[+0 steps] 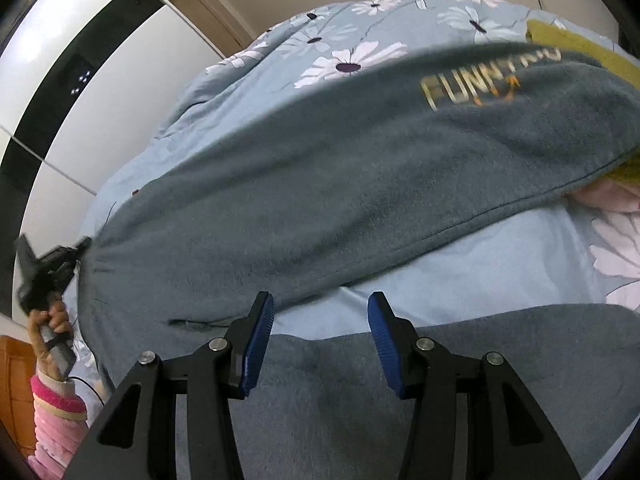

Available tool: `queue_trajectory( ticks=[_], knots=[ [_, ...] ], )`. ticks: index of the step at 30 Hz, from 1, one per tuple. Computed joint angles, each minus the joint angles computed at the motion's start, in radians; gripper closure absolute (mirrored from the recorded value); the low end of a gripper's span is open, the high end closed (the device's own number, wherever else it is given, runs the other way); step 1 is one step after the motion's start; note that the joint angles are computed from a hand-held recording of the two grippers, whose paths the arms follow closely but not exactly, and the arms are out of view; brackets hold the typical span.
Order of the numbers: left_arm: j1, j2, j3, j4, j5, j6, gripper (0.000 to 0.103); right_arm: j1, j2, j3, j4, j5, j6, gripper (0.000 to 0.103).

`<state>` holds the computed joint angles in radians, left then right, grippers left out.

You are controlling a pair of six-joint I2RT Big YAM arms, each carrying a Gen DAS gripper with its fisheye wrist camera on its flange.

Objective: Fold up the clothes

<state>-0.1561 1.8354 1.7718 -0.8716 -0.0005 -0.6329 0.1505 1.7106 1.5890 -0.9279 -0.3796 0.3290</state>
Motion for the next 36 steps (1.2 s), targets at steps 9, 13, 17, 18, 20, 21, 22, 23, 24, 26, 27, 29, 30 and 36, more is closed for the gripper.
queue_trajectory(
  ticks=[9, 13, 17, 18, 20, 21, 22, 23, 24, 26, 27, 29, 30, 36],
  knots=[
    [0.032, -0.098, -0.121, 0.066, 0.19, -0.177, 0.087, -0.018, -0.032, -0.024, 0.029, -0.016, 0.012, 0.053],
    [0.005, -0.307, -0.33, 0.159, 0.15, -0.219, 0.048, -0.036, -0.091, -0.073, 0.073, -0.053, 0.021, 0.053],
    [-0.038, -0.504, -0.549, 0.236, 0.118, -0.287, 0.046, -0.047, -0.145, -0.125, 0.103, -0.081, 0.026, 0.053],
    [-0.052, -0.537, -0.594, 0.238, 0.106, -0.307, 0.046, -0.053, -0.158, -0.138, 0.106, -0.087, 0.025, 0.053],
    [-0.082, -0.603, -0.679, 0.237, 0.083, -0.349, 0.046, -0.065, -0.18, -0.159, 0.109, -0.094, 0.017, 0.053],
    [-0.093, -0.61, -0.701, 0.239, 0.084, -0.364, 0.046, -0.075, -0.195, -0.171, 0.109, -0.095, 0.01, 0.053],
    [-0.104, -0.617, -0.723, 0.24, 0.086, -0.38, 0.046, -0.085, -0.208, -0.181, 0.108, -0.095, 0.003, 0.053],
    [-0.116, -0.624, -0.744, 0.243, 0.088, -0.395, 0.046, -0.095, -0.219, -0.189, 0.108, -0.095, -0.002, 0.053],
    [-0.118, -0.633, -0.763, 0.26, 0.095, -0.408, 0.046, -0.109, -0.232, -0.2, 0.109, -0.095, -0.004, 0.053],
    [-0.118, -0.636, -0.791, 0.295, 0.122, -0.441, 0.046, -0.138, -0.255, -0.223, 0.111, -0.101, -0.001, 0.053],
    [-0.118, -0.633, -0.799, 0.307, 0.134, -0.457, 0.046, -0.154, -0.266, -0.235, 0.112, -0.108, 0.0, 0.053],
    [-0.121, -0.614, -0.815, 0.329, 0.167, -0.495, 0.046, -0.188, -0.291, -0.266, 0.107, -0.115, 0.0, 0.053],
    [-0.127, -0.607, -0.821, 0.34, 0.173, -0.504, 0.046, -0.207, -0.303, -0.281, 0.104, -0.117, 0.0, 0.053],
    [-0.153, -0.577, -0.846, 0.408, 0.172, -0.54, 0.048, -0.345, -0.372, -0.359, 0.062, -0.103, -0.02, 0.053]
  ],
)
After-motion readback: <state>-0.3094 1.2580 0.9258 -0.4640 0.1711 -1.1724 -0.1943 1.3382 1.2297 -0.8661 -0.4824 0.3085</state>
